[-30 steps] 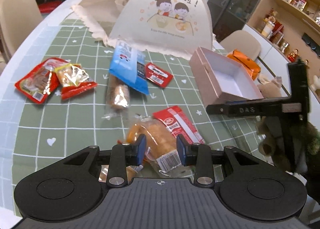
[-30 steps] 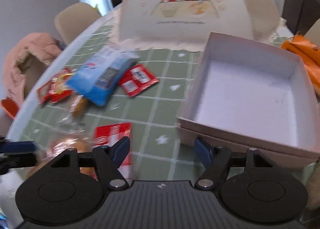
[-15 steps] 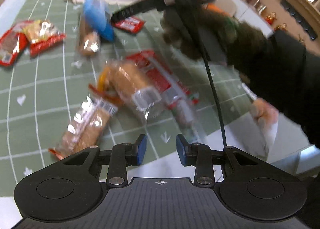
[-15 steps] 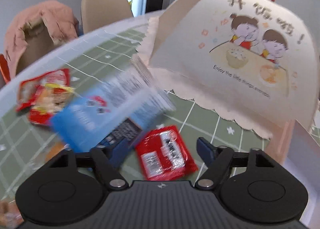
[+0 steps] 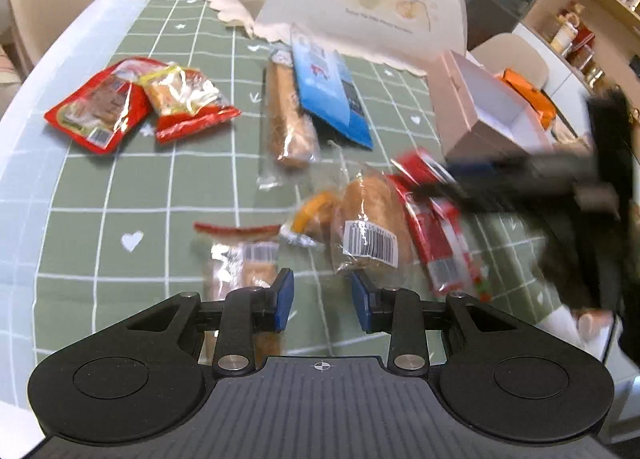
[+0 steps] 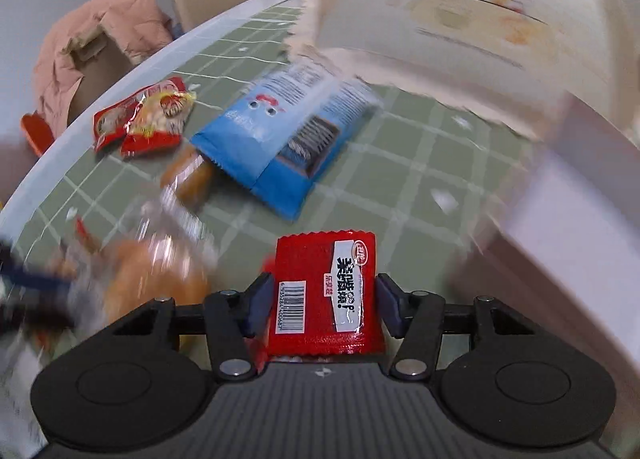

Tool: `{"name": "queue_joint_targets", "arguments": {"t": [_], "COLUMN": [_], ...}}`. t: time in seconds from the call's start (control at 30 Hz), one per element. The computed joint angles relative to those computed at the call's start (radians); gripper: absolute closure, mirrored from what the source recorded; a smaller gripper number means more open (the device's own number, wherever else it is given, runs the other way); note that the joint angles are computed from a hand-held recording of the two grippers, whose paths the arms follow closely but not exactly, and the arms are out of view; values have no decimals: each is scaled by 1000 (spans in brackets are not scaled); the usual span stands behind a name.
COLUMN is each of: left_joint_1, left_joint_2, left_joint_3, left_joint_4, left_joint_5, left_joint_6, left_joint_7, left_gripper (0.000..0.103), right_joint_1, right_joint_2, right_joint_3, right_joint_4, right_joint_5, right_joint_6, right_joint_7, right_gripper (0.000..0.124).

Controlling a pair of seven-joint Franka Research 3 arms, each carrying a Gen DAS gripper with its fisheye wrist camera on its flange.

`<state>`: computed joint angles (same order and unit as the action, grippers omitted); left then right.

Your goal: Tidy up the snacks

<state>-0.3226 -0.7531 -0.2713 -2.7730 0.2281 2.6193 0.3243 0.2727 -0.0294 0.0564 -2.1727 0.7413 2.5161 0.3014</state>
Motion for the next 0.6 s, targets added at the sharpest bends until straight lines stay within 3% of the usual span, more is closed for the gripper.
{"name": "queue_joint_targets", "arguments": {"t": [0.13,0.23,0.43,0.6], "left_joint_1": [-22,-57,-96,-58], "left_joint_2": [56,137,291,405], "left_joint_3": [17,23,-15,-94], "left_joint_4": [38,92,209,340], "left_joint_5": [-4,-34,-102,8], "left_joint_6": [54,70,35,-80], "left_joint_7": [50,90,87,20], "left_gripper": [66,65,65,64], "right_joint_1": [-31,-51,-61,-67], "right_joint_2": [-71,-105,-176,-210], "right_joint_3": [-27,-60,-109,-119], "right_joint_4": [-105,-155,-251,-302], "right_joint_5": [-23,-13,69,81], "right_joint_6": [121,140,183,189], "right_joint_7": [58,60,-41,-30], "right_gripper": [69,64,50,50]}}
